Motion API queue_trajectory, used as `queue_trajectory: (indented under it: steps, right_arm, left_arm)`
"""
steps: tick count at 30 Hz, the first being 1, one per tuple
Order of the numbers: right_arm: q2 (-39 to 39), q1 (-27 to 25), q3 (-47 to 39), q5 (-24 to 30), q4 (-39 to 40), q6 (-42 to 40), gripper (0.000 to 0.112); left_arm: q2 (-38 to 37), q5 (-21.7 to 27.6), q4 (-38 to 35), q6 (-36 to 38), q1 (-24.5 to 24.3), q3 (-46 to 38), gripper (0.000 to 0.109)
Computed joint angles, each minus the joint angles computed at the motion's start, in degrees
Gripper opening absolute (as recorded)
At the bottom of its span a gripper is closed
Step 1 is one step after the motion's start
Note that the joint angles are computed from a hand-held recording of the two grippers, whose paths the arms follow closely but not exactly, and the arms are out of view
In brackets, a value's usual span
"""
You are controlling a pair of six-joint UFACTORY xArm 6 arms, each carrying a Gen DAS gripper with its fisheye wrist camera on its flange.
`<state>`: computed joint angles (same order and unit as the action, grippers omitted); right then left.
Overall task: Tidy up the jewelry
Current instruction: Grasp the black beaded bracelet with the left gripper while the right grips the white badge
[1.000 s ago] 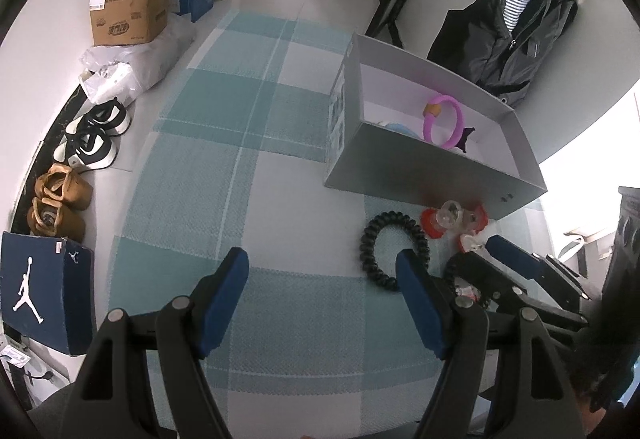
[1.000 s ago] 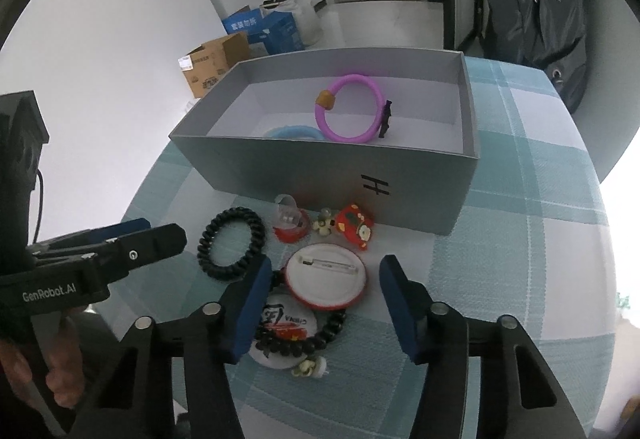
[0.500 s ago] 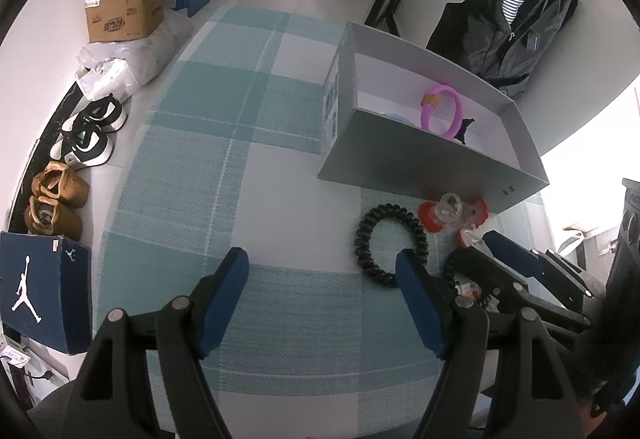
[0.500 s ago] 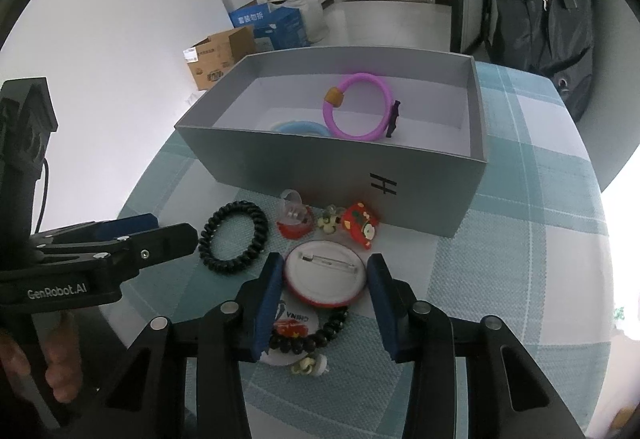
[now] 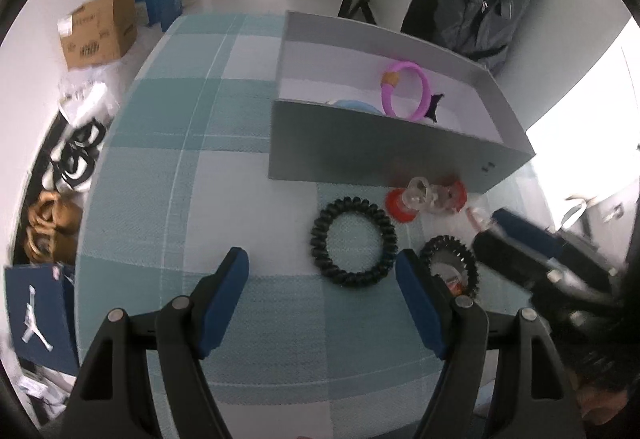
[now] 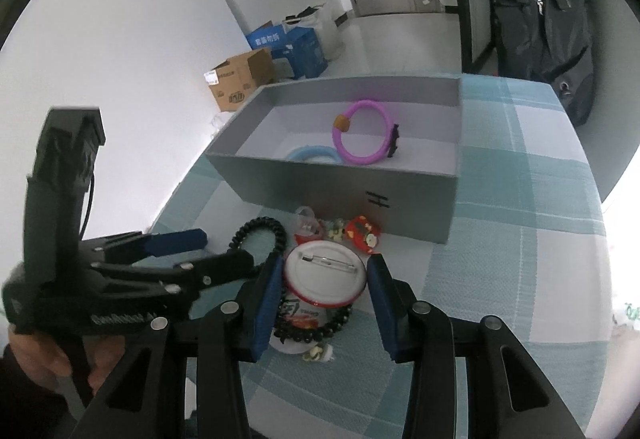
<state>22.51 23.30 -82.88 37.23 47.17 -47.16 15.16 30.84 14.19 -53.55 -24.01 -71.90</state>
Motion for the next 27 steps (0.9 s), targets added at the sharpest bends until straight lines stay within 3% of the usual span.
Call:
queue_trajectory:
  steps: [13,17,24,27]
  right_arm:
    - [-0.02,-2.47,-1.32,2.19,4.7,-1.63,0.041]
    - [0.12,-2.97,-1.71,2.64,5.25,-1.5,0.041]
    - [-0.18,-3.41,-1.72,3.39,6.89,-1.88,0.041]
    - [-0.26,-3.42,-1.65,3.38,7.18,-2.04,0.041]
  left_arm:
    - [4.03,9.65,8.2,0.99,-1.8,-6.99,0.072]
    - [3.98,9.68,7.18,1.73,-1.48,-7.08,0.07]
    - [4.3,9.55,7.68,1.7,-1.88,-7.72,0.042]
    - [4.34,9.23,7.28,2.7,-1.82,-7.74,0.036]
